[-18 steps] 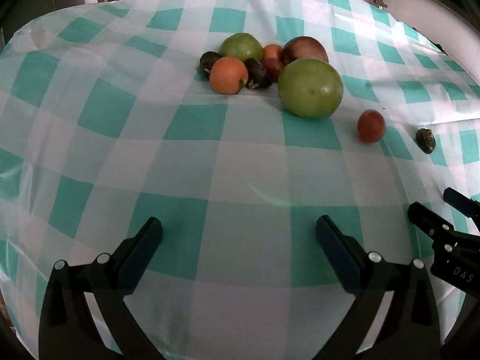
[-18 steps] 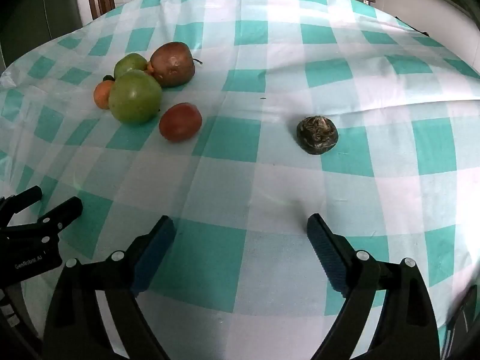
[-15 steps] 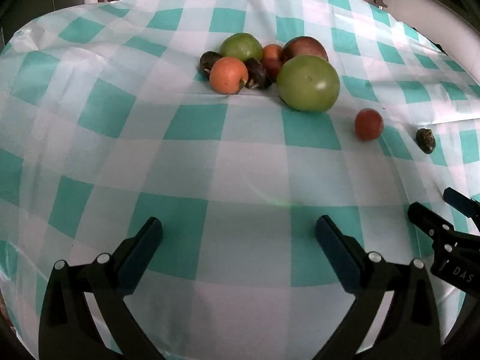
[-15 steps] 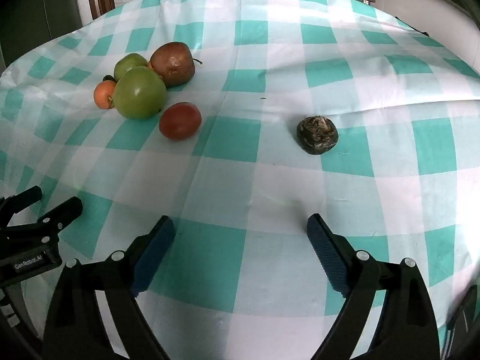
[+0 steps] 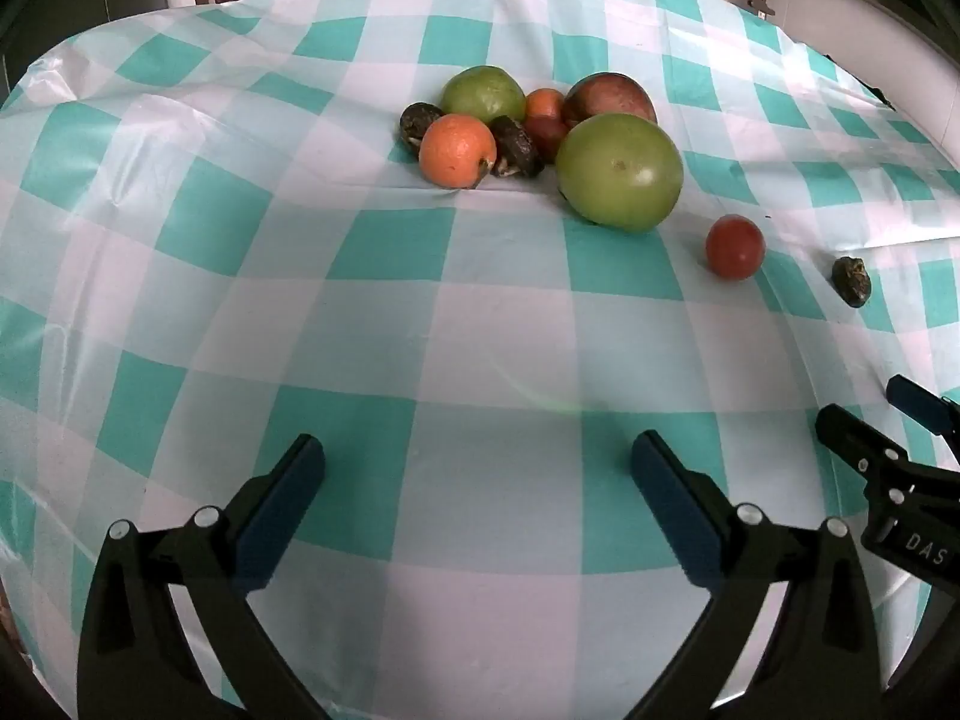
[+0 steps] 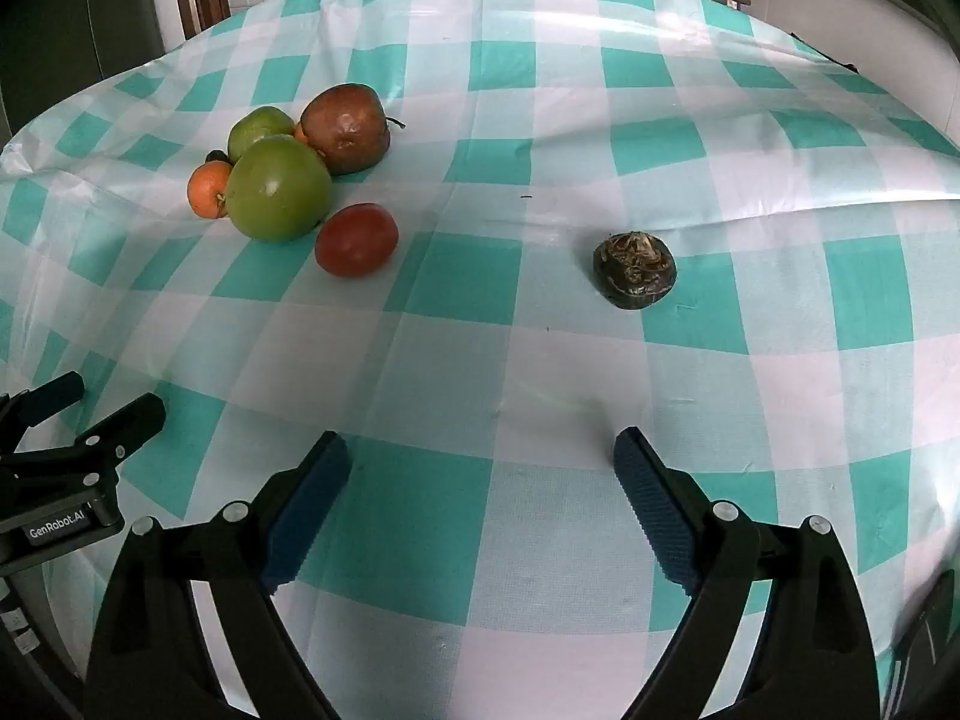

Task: Organize fruits

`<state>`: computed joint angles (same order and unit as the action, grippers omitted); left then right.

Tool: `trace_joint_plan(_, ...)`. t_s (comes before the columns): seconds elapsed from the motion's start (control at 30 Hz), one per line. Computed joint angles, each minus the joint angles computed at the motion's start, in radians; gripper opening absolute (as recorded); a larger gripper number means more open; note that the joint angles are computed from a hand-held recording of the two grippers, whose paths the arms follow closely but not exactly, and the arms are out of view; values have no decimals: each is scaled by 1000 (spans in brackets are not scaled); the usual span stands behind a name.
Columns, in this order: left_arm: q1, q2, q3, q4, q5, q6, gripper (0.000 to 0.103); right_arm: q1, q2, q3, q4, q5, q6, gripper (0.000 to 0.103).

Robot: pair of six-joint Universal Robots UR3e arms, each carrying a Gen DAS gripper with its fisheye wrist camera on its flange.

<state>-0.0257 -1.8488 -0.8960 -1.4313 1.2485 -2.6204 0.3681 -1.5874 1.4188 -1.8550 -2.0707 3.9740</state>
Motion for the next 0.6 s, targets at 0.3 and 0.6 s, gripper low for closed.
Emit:
trace_joint_plan(0.3, 3, -1, 14, -12, -1, 2, 102, 2, 1, 0, 0, -1, 1, 88)
trace_joint_plan(0.6, 3, -1, 14, -13, -1, 3, 102, 3, 1, -1, 0, -2, 3, 88)
